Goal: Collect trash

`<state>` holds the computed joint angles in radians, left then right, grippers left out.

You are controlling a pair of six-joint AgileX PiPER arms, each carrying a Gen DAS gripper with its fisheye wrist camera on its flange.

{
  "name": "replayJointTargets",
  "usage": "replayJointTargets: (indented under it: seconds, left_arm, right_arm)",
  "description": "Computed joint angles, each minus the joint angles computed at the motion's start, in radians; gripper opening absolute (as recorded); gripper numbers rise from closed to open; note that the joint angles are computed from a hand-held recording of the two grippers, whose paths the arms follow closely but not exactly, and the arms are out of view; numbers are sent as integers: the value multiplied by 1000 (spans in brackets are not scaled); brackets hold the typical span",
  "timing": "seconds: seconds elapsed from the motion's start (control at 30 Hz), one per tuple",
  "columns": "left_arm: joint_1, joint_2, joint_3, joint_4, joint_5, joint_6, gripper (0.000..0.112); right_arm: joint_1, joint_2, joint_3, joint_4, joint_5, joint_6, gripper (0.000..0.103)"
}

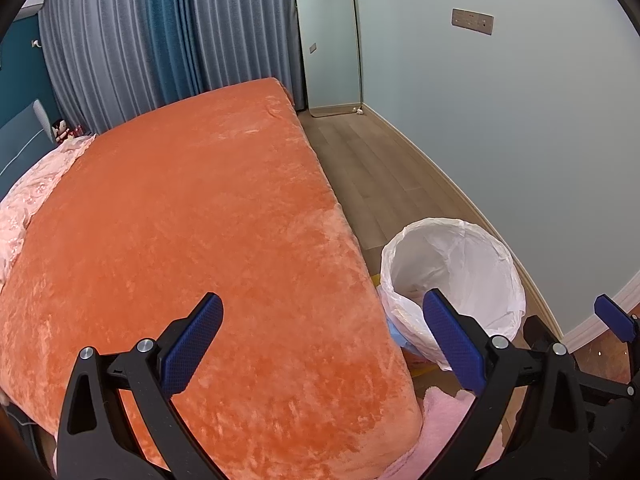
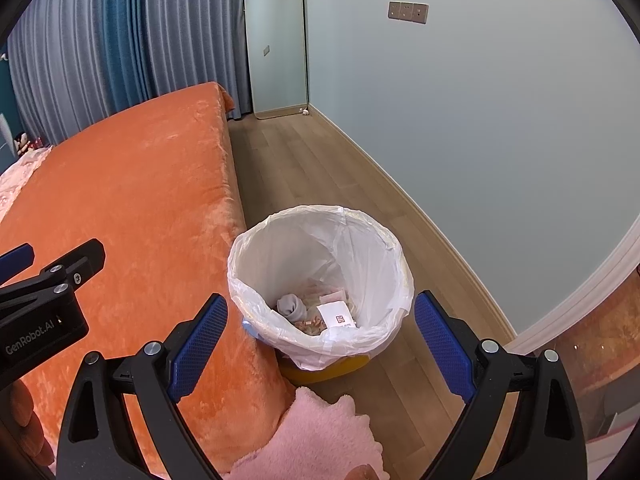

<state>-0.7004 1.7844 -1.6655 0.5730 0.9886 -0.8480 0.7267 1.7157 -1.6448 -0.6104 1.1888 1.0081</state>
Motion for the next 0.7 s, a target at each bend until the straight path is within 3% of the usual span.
replayJointTargets:
  seconds: [0.7]
  left_arm:
    - [-10, -3, 8, 1, 2, 3, 96]
  right_arm:
    - [-9, -9, 17, -1, -8, 0, 91]
